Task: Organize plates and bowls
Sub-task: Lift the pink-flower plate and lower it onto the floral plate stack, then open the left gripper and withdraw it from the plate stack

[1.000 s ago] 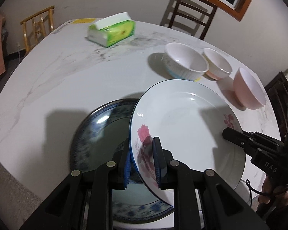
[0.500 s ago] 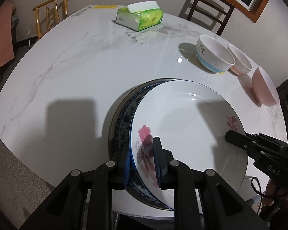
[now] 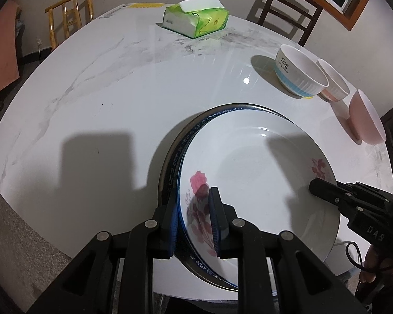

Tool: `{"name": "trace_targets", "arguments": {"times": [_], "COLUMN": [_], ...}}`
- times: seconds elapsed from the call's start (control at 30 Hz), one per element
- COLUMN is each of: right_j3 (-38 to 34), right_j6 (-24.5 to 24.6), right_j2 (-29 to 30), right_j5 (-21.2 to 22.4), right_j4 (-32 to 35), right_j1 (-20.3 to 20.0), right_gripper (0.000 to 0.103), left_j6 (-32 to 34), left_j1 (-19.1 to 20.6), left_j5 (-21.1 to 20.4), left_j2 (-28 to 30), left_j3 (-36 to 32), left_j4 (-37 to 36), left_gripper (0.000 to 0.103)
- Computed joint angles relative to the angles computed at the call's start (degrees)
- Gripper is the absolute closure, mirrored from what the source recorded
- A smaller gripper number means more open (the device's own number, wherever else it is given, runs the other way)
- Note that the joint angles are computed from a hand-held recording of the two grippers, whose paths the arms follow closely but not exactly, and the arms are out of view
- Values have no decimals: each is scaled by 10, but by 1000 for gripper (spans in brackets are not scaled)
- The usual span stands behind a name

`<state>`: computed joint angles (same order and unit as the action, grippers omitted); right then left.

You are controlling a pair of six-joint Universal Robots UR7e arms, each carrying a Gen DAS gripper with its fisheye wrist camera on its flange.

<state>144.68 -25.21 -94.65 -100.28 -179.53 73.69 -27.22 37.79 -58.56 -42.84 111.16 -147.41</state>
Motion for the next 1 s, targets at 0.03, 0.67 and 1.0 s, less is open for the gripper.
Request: {"name": "trace_targets", "arguments": {"times": [0.03,0.67,1.0], "right_j3": [-2,-38,-37], "right_j6": [4,4,-2], "right_j2": [2,70,66], "right_j5": [-6,-196,-198], "right_j4": [2,11,11], "right_j1": [4,114,114], "right_gripper": [85,72,71], "left_j6": [-1,-33,-34], "left_j1": [0,-10,-17], "left_j5": [1,26,39], "left_j2": [0,9,6], "left_j3": [-1,-24,-18], "left_j4": [3,48,26], "left_gripper": [85,72,67]}}
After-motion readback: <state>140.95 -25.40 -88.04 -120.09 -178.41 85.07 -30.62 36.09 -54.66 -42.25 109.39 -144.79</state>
